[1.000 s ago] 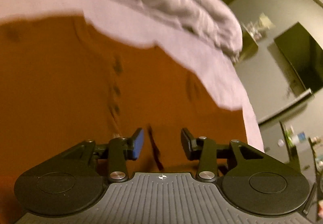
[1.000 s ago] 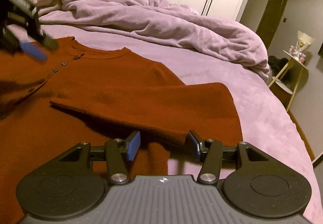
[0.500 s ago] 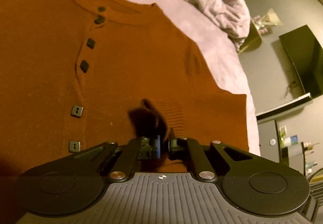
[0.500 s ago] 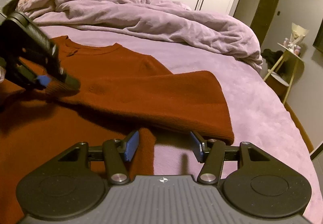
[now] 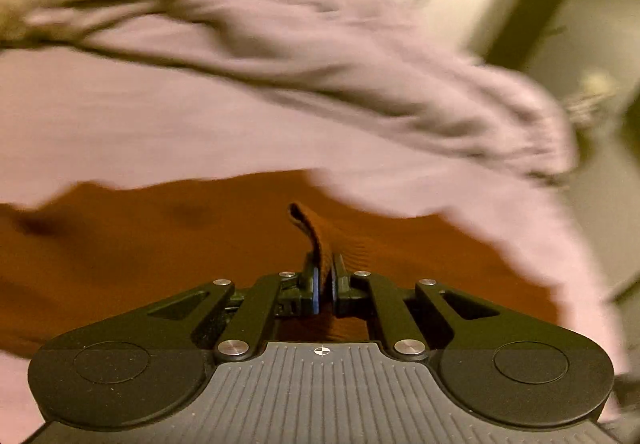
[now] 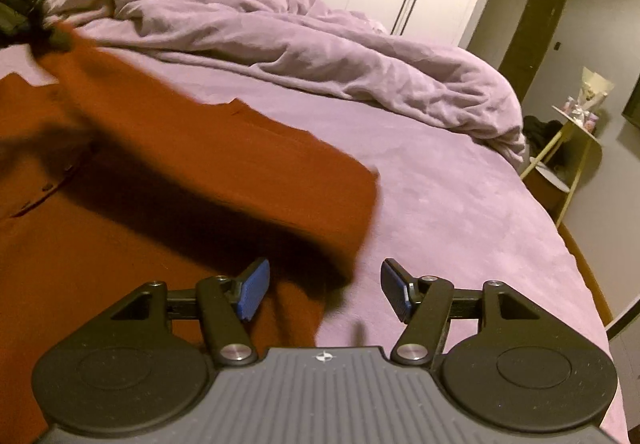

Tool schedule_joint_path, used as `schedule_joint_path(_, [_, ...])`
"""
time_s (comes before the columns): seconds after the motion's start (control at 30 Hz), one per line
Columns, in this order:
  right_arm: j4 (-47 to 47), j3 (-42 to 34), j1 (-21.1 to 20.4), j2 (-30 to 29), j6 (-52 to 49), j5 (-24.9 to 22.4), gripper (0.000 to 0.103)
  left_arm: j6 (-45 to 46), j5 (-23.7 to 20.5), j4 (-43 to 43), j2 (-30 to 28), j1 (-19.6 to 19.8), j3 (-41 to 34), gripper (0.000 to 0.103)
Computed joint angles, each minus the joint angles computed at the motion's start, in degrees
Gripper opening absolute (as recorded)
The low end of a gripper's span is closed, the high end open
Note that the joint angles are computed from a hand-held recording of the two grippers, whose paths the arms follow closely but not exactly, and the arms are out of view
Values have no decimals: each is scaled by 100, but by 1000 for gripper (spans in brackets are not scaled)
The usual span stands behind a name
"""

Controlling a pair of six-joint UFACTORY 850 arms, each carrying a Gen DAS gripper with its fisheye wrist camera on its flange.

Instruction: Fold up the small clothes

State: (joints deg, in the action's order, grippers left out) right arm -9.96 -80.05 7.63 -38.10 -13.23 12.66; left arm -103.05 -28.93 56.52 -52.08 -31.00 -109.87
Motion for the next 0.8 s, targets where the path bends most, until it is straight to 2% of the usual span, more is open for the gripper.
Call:
schedule_joint_path(0.03, [319, -68, 43, -60, -380, -51, 61, 173, -144, -274, -10, 27, 69, 7])
schedule_joint_path(0.1, [739, -187, 111, -160, -899, -142, 60, 139, 18, -558, 54, 88, 376, 7])
schedule_joint_path(0.2, [1735, -341, 188, -278, -1953, -249, 54, -1101, 683, 234, 289, 156, 1032, 10])
schedule_joint_path(0.27, [2233, -423, 228, -323, -2478, -275, 50, -1841, 944, 813, 352, 186, 1193, 18])
schedule_joint_path(0.33, [2602, -505, 268, -370, -2958, -280, 43, -2269, 1239, 1146, 377, 250, 1234, 18])
schedule_joint_path(0.4, [2856, -585, 315, -432, -3390, -268, 32, -2052, 1188, 1068, 387, 236, 1204, 11])
schedule_joint_path(0.43, [2748, -627, 337, -473, -3394, -268, 23, -1704, 1118, 840, 328, 231, 1093, 9])
schedule_joint_path(0.47, [2809, -679, 366, -520, -3562, -275, 21, -1528, 1053, 782, 312, 216, 1042, 8])
schedule_joint_path(0.6, [3549, -796, 491, -756, -4830, 222, 21, -1500, 980, 955, 285, 174, 937, 7])
schedule_joint_path(0.8, [3721, -822, 520, -789, -4818, 359, 29, -3149, 756, 2520, 594, 151, 1229, 7])
